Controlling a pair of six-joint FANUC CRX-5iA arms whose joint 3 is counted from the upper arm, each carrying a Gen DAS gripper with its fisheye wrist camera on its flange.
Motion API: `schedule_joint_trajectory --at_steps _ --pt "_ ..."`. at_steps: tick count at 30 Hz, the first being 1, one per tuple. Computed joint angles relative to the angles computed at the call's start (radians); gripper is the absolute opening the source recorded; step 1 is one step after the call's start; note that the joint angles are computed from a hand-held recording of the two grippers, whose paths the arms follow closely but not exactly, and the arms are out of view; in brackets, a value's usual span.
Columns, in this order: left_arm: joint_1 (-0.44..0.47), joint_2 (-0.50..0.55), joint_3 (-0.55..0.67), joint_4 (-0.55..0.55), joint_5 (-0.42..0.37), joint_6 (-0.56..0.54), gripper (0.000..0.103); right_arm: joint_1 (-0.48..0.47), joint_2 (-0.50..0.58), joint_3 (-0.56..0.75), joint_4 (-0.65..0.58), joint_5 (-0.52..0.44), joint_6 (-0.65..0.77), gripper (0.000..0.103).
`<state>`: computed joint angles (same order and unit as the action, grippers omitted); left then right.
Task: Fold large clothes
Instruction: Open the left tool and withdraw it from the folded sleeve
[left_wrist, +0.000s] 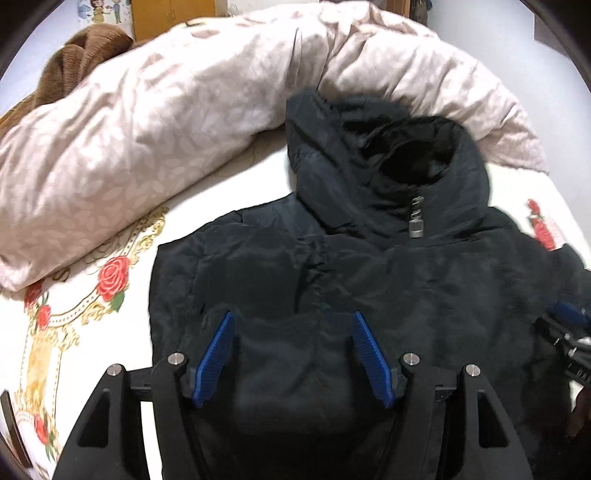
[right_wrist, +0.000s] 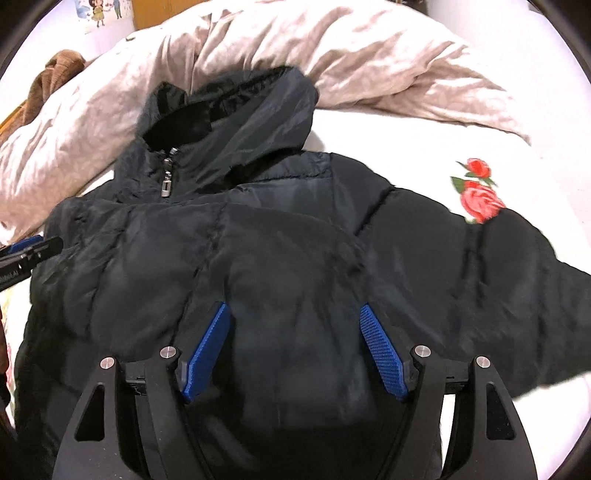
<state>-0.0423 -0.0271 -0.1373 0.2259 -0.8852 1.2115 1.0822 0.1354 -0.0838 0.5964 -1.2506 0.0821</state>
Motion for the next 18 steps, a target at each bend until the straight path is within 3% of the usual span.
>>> schedule_joint_trajectory --at_steps 13,18 --pt "-0.044 -0.354 -0.159 0.101 -0.129 -0.046 0.068 0.325 -0.164 -0.075 0.062 -0.255 -0.327 0.073" --pt "-0.092 -0.435 -0.168 0.113 -0.183 -0.047 0.068 0.448 -0.194 -0.071 0.075 -0.383 -0.433 0.073"
